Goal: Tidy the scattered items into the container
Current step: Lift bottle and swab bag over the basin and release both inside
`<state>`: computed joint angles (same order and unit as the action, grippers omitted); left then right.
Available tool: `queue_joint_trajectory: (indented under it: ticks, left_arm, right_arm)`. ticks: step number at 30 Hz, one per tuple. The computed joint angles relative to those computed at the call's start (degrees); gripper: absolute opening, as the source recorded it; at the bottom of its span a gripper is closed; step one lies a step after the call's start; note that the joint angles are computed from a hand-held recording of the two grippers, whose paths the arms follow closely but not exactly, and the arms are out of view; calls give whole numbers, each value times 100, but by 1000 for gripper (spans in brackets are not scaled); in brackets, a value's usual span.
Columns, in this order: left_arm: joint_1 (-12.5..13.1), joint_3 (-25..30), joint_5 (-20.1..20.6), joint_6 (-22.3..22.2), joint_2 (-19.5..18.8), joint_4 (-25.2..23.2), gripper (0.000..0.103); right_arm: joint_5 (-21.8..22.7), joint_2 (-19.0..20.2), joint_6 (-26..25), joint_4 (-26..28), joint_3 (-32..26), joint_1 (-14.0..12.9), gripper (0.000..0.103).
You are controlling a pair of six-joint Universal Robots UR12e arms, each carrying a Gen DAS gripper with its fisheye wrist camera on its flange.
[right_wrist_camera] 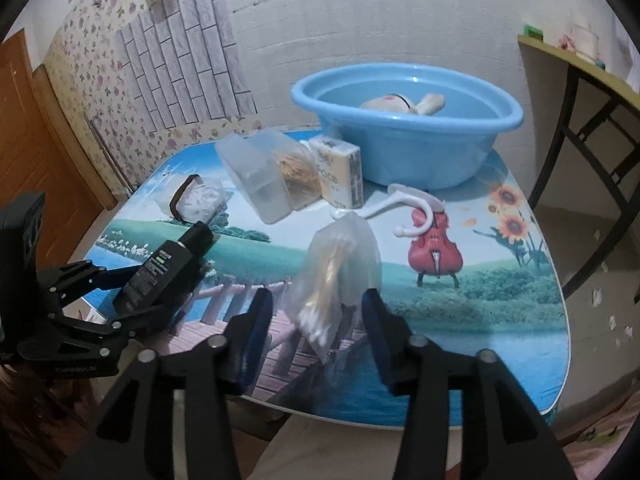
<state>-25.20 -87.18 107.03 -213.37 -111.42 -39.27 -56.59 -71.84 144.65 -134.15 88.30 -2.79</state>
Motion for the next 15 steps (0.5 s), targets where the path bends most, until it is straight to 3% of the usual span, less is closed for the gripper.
queue_joint_trajectory:
  ticks: [15]
  left_arm:
    - [-80,139,642,-53,-199,110,66]
  right_arm:
    - [-739,152,-246,-703,72,275,66]
